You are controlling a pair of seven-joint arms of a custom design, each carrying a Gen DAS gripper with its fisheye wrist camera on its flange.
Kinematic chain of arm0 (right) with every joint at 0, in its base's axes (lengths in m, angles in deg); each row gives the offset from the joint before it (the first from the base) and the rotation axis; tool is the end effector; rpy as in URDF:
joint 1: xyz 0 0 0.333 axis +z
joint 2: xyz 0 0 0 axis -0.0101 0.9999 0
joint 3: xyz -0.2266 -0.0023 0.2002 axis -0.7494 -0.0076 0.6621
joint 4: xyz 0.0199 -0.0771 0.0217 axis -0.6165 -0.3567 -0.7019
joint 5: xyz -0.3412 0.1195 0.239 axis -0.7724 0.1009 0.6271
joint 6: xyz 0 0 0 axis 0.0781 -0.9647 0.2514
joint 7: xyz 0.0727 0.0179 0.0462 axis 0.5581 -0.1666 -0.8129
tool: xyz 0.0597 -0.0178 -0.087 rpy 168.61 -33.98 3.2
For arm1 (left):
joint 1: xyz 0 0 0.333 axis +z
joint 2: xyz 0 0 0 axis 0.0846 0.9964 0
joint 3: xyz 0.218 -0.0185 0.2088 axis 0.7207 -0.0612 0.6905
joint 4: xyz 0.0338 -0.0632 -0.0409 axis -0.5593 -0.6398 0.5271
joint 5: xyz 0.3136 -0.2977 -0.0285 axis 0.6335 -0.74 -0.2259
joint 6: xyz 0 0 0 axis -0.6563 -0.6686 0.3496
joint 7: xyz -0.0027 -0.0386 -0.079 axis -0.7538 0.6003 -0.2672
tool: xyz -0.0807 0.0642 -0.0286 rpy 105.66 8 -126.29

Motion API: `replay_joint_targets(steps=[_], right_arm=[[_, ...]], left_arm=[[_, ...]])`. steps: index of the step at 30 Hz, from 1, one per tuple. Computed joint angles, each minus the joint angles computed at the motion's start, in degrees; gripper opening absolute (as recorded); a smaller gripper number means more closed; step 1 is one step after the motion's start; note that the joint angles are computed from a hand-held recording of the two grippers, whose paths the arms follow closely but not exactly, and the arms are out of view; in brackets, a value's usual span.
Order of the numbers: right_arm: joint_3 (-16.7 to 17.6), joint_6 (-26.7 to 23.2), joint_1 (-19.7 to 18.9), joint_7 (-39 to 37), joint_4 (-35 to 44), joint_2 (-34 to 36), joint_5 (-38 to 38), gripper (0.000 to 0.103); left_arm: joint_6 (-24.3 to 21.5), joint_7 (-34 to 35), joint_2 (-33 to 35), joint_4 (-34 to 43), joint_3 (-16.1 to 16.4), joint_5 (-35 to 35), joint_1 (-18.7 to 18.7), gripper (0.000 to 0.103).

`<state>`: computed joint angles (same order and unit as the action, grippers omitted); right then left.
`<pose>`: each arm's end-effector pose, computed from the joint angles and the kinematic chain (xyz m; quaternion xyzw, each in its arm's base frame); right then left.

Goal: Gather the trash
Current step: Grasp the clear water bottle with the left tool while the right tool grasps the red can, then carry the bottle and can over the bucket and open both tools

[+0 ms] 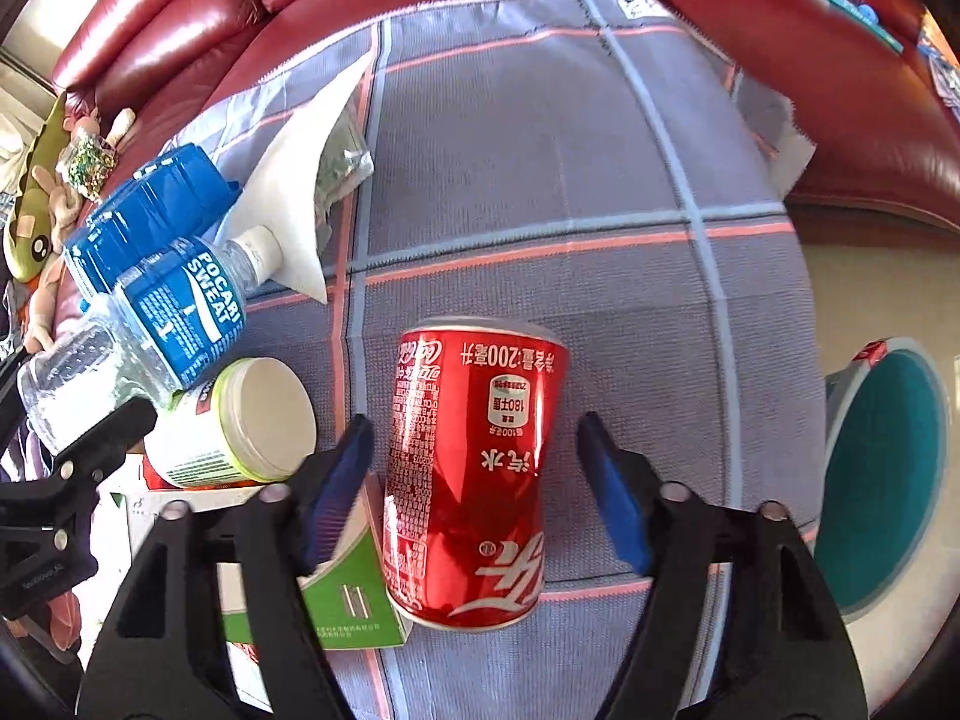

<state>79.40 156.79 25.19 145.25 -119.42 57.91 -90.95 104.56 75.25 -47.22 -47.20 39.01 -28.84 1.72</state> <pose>0.5310 0.3774 0.3883 -0.5375 0.8276 -0.0236 0.1599 0.6026 -0.1203 0.4517 -0.3632 0.9094 -0.1821 0.0890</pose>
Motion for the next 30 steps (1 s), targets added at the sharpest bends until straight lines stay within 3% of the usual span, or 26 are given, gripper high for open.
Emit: replay_joint_targets(steps=[1,2,9,16,23,30], right_arm=[[0.03,0.39,-0.06,-0.1,-0.19,0.18,0.3,0.058],[-0.05,0.9,0.07,0.37,-0.55,0.11,-0.25,0.049],[-0.32,3.38,0.68,3.42,-4.18,-2.9,-3.79,0.048],[-0.45,6.82,0.84,7.83,-11.57,-10.71,-6.03,0.048],[-0.22,8.75,0.79,13.69,-18.55,-19.18,-9.57,0.048],[0.53,6.54,0.08,22.4,-29.75,-33.12,-12.8,0.048]], left_arm=[[0.55,-0.9,0.42,0.08,-0.11,0.84,-0.08,0.069],[0.81,-1.42,0.69,0.08,-0.13,1.07,-0.13,0.069],[5.77,-0.41,-2.55,-4.2,-0.23,-1.76,-0.43,0.066],[8.07,1.54,-8.33,-8.14,0.44,-8.32,-0.74,0.066],[5.07,5.63,-14.21,-10.85,1.3,-15.89,-2.25,0.066],[0.6,7.88,-18.68,-14.12,0.13,-20.32,-6.06,0.066]])
